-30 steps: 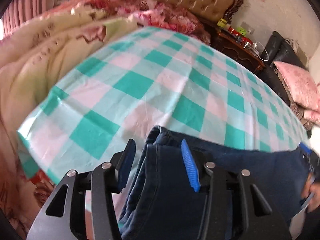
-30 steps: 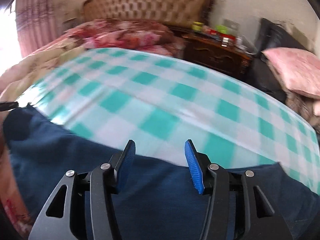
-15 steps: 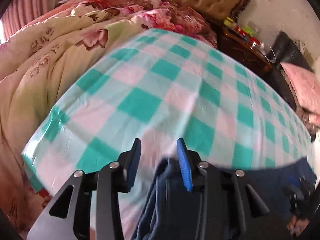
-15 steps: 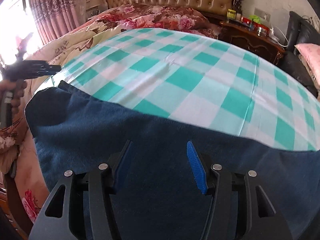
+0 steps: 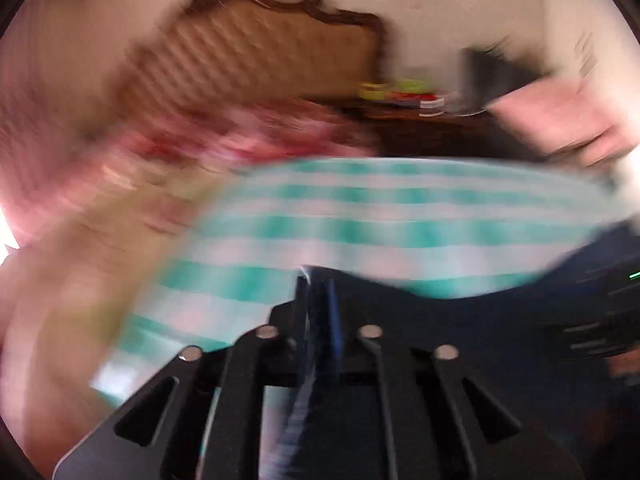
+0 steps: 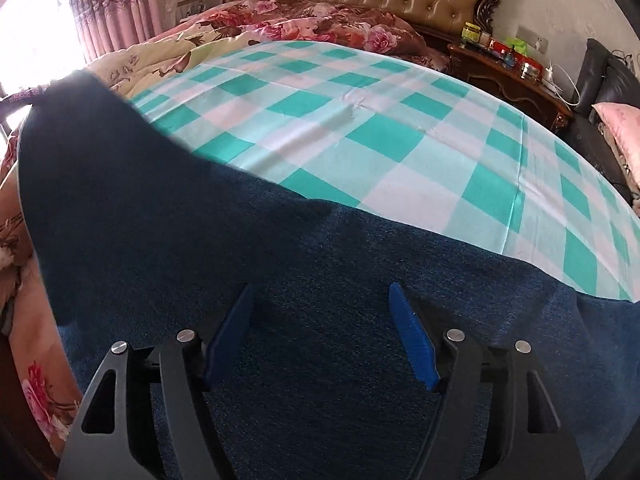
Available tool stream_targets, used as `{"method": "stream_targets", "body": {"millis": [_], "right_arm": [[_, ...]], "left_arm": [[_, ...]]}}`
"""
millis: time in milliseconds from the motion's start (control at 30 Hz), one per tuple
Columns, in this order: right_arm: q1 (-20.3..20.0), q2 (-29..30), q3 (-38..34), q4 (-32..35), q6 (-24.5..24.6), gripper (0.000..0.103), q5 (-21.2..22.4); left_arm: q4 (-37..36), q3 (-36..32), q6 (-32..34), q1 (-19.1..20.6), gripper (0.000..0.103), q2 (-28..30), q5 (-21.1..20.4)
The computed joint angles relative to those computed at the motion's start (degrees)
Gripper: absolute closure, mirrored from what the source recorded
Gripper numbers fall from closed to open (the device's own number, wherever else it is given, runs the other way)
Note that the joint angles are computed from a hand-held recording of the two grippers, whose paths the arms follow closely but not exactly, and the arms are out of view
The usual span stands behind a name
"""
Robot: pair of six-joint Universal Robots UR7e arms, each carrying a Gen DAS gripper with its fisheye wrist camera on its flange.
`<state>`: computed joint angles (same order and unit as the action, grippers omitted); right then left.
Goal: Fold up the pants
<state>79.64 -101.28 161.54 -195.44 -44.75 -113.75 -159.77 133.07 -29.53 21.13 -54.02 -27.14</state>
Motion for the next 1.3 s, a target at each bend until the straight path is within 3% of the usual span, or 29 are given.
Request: {"method": "stream_targets", "body": {"millis": [33,100,133,233,367,467,533,600,700,733,833,867,900,967,1033,1100,1167,1233,1300], "right_arm": [[0.3,0.2,-0.1,0.1,0.3,0.032,-0.4],[0.8,0.1,-0.6,1.3,1.2,0.032,-1.1],[0.6,-0.5,-0.7,2.2,1.5,0.032,-0.8],[0.7,-1.6,-1.2,4.5,2.8,0.032,-0.8],[0.8,-4.1,-2.9,9.3,5.6,0.032,0.9],[2.7,0.3,-4.2,3.8,3.2,0.032,-0.3],[5.4,9.7,-5.8,-6.9,-1.2,0.034,-7.3],[5.9,16.2,-6.5,-18.0,-7.1,0.033,-11.2],[6.9,20.5,-8.0,-26.7,-11.0,0.034,-16.8],[6.6,19.7,-8.3,-25.8,-10.3,0.034,-17.3],[4.6,11.9,-8.1,-14.3,-2.9,0.034,-14.2],[4.6,9.7,-7.9,-11.3,-1.6,0.034,-12.9],[4.9,7.0,-7.5,-7.6,-0.6,0.034,-11.0],[5.6,2.4,-7.0,0.1,0.4,0.034,-7.2],[6.8,1.5,-6.3,2.7,-0.3,0.034,-4.2],[9.9,7.5,-5.9,-4.3,-3.1,0.034,-8.6],[10.5,14.3,-5.8,-13.0,-6.1,0.035,-11.8],[8.2,17.8,-5.2,-19.5,-8.8,0.038,-10.6],[7.1,18.1,-5.1,-20.7,-10.2,0.038,-9.3]], "left_arm": [[6.0,-0.3,-3.9,2.0,0.079,0.4,2.9],[15.8,-1.3,-13.0,3.5,0.077,-1.3,1.4],[17.3,-1.0,-17.5,3.4,0.073,-2.9,0.0],[15.2,1.4,-23.9,2.9,0.046,-5.7,-2.7],[13.8,7.1,-35.9,1.7,0.045,-11.5,-6.0],[10.9,14.4,-49.5,0.0,0.047,-18.3,-7.7],[6.1,18.2,-52.4,-1.2,0.056,-20.3,-9.5],[3.8,20.4,-53.0,-2.8,0.061,-20.6,-10.8],[-6.6,22.3,-48.1,-3.6,0.065,-16.8,-14.1],[-10.0,22.7,-46.1,-4.1,0.065,-15.3,-15.3],[-16.4,20.2,-38.6,-2.2,0.066,-9.4,-18.0],[-15.0,18.9,-37.2,-1.5,0.078,-8.6,-18.6],[-12.0,17.6,-36.8,-1.1,0.082,-7.9,-17.8],[-12.0,16.9,-35.5,-0.7,0.084,-8.1,-17.6],[-8.9,15.7,-34.8,-0.7,0.084,-8.9,-16.7],[-4.7,14.6,-34.2,-1.0,0.084,-9.2,-16.0],[-0.2,13.1,-33.2,-1.4,0.084,-8.8,-15.0],[1.2,12.6,-32.8,-1.4,0.084,-7.9,-14.5],[0.3,13.1,-32.9,-0.6,0.080,-7.5,-14.4]]}}
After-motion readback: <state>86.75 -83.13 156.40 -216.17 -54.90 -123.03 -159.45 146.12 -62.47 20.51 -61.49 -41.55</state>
